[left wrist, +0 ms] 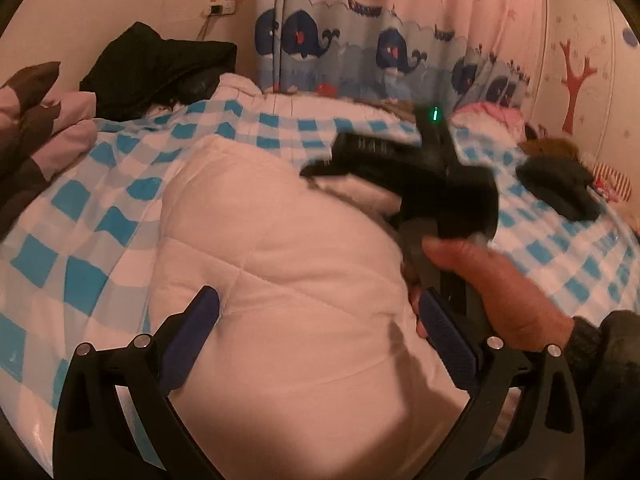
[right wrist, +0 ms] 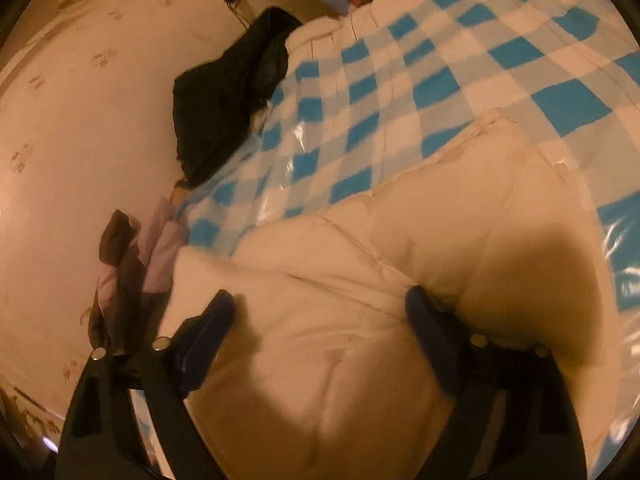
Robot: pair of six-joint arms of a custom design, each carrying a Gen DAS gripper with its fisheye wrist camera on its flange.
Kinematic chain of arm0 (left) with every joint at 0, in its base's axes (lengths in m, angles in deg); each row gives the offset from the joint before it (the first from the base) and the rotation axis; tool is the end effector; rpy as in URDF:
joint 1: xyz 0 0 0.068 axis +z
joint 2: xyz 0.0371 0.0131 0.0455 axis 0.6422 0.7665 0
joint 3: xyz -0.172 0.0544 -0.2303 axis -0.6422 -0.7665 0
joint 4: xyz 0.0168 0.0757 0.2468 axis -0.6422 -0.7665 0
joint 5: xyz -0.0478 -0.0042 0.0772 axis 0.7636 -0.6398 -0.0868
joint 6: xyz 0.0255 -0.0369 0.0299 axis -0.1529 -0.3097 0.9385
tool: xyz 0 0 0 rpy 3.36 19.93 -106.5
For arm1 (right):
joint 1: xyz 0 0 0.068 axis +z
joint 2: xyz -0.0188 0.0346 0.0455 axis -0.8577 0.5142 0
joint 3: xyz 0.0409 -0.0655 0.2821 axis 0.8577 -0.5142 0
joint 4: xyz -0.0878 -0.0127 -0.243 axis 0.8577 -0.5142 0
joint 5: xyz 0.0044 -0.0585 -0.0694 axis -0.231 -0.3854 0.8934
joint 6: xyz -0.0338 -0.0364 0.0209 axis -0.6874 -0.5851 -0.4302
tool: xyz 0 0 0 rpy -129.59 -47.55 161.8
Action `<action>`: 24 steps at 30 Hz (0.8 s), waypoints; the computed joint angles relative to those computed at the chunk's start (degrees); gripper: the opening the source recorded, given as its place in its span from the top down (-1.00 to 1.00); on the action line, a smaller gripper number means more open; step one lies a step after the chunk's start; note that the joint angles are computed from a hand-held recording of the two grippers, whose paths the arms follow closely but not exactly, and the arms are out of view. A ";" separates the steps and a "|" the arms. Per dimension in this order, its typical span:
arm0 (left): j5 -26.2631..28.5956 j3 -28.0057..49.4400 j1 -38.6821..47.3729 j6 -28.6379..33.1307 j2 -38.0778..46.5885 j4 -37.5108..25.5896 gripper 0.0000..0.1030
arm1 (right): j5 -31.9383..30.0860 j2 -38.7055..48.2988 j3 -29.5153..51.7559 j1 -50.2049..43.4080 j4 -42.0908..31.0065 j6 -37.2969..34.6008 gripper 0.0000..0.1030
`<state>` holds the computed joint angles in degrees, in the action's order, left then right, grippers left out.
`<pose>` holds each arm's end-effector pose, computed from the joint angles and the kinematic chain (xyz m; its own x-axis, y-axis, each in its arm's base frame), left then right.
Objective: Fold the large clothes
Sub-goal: 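Release the jacket bundle and lift both grippers away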
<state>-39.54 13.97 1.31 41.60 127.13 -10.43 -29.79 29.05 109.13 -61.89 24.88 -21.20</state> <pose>0.2123 -0.1541 0.2543 -0.6005 -0.0222 -0.7993 0.1411 0.9810 -0.1332 0.4221 0.0050 0.2066 -0.8603 0.3031 -0.4099 -0.1323 0.6437 0.7538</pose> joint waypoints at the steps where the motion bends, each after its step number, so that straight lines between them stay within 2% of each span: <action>1: 0.41 -0.23 0.40 -0.47 -0.10 0.57 -0.85 | -0.92 0.28 0.60 -0.49 -1.21 -0.97 -0.58; 4: 1.64 -0.42 1.33 -0.58 -1.70 -1.23 -0.85 | 0.83 -5.35 -2.61 -1.13 -3.16 -2.63 -0.64; 6: 4.83 -1.88 3.00 -3.21 -6.03 -2.55 -0.85 | 3.50 -14.28 -9.36 -1.57 0.82 -2.72 -0.84; 7: 7.02 -2.77 4.43 -4.44 -7.50 -2.32 -0.84 | 5.13 -18.98 -12.48 -1.66 2.04 -3.69 -0.87; 8: 9.42 -3.64 6.07 -5.10 -7.92 -1.47 -0.85 | 8.07 -22.54 -14.80 -1.39 2.43 -4.98 -0.87; 9: 9.61 -4.11 6.49 -4.86 -7.35 -0.40 -0.84 | 12.10 -25.02 -17.30 -0.44 3.07 -6.60 -0.87; 11: 7.46 -3.32 5.25 -3.26 -4.31 0.14 -0.85 | 19.14 -22.24 -18.20 2.54 1.46 -10.42 -0.87; 14: 2.91 -0.65 2.55 -2.33 -0.91 -1.94 -0.85 | 15.62 -17.48 -16.43 1.16 0.77 -9.91 -0.88; 17: 4.20 1.02 3.22 -3.40 -2.31 -6.54 -0.85 | 15.81 -18.24 -12.74 0.75 -6.83 -12.57 -0.87; 20: 4.98 1.00 3.80 -6.53 -8.78 -11.63 -0.85 | 14.71 -28.72 -17.44 -1.64 -6.10 -11.01 -0.87; 22: 3.82 0.76 4.10 -7.18 -11.89 -15.03 -0.85 | 14.21 -37.69 -20.54 -3.33 -9.10 -13.50 -0.87; 24: 5.47 0.10 5.68 -7.81 -12.99 -16.75 -0.85 | 18.18 -42.65 -22.70 -2.38 -13.96 -17.96 -0.87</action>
